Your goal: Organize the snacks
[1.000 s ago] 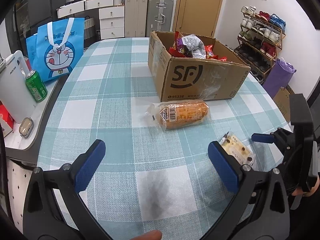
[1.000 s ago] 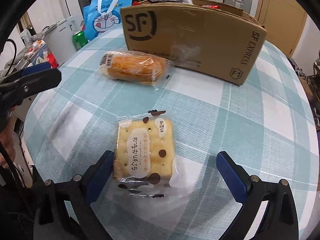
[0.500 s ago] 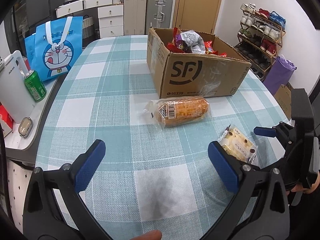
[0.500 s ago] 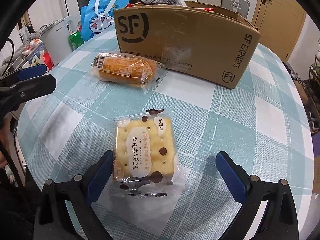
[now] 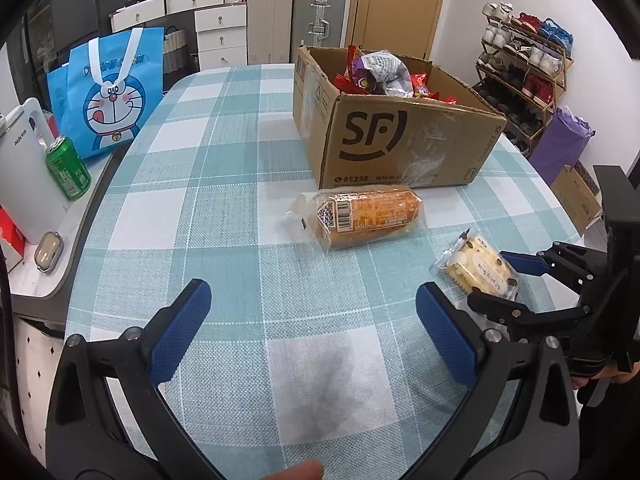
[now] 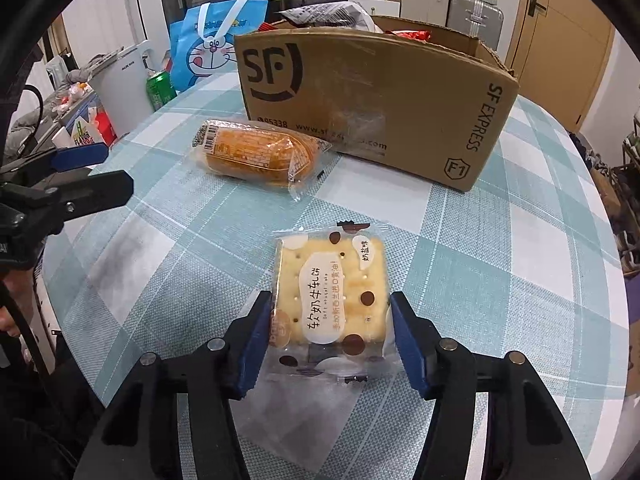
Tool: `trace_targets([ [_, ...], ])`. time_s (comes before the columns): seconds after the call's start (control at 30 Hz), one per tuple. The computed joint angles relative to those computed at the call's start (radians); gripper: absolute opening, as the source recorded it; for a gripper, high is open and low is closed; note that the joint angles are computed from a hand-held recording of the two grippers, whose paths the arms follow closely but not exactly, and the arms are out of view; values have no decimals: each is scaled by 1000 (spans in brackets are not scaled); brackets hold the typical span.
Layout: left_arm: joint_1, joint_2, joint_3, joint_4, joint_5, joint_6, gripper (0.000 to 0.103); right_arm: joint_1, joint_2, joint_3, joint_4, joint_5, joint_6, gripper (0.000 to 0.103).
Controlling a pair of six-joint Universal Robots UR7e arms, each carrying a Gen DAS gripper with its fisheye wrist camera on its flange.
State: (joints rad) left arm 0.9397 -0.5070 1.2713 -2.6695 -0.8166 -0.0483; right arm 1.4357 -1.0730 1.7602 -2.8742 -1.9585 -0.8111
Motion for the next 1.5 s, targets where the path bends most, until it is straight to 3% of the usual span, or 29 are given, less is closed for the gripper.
trace_targets([
  [0.13, 3, 7, -8, 8, 3, -1, 102, -4, -15, 13, -20, 40, -5, 58],
  [0.3, 9, 18, -22, 17, 5, -9, 102, -16, -59, 38, -73, 147, 5, 58],
  [0.5, 17, 60, -86, 33, 3, 11, 102, -37, -97, 40, -94, 245, 56, 58],
  [0.73, 28, 155, -254, 96, -5, 95, 102, -44, -99, 12, -62, 253, 89, 58],
  [0.87, 26, 220, -359, 112, 1, 199, 102, -50, -95, 4, -44, 252, 89, 58],
  [1.33, 55, 429, -761, 397, -43, 266, 102, -61, -99, -6, -23, 264, 107, 58],
  [1.4, 60, 462, -833, 474, -60, 256, 102, -62, -100, -5, -23, 264, 108, 58],
  [1.5, 71, 531, -1003, 687, -118, 199, 100, -63, -101, -9, -18, 265, 109, 58],
])
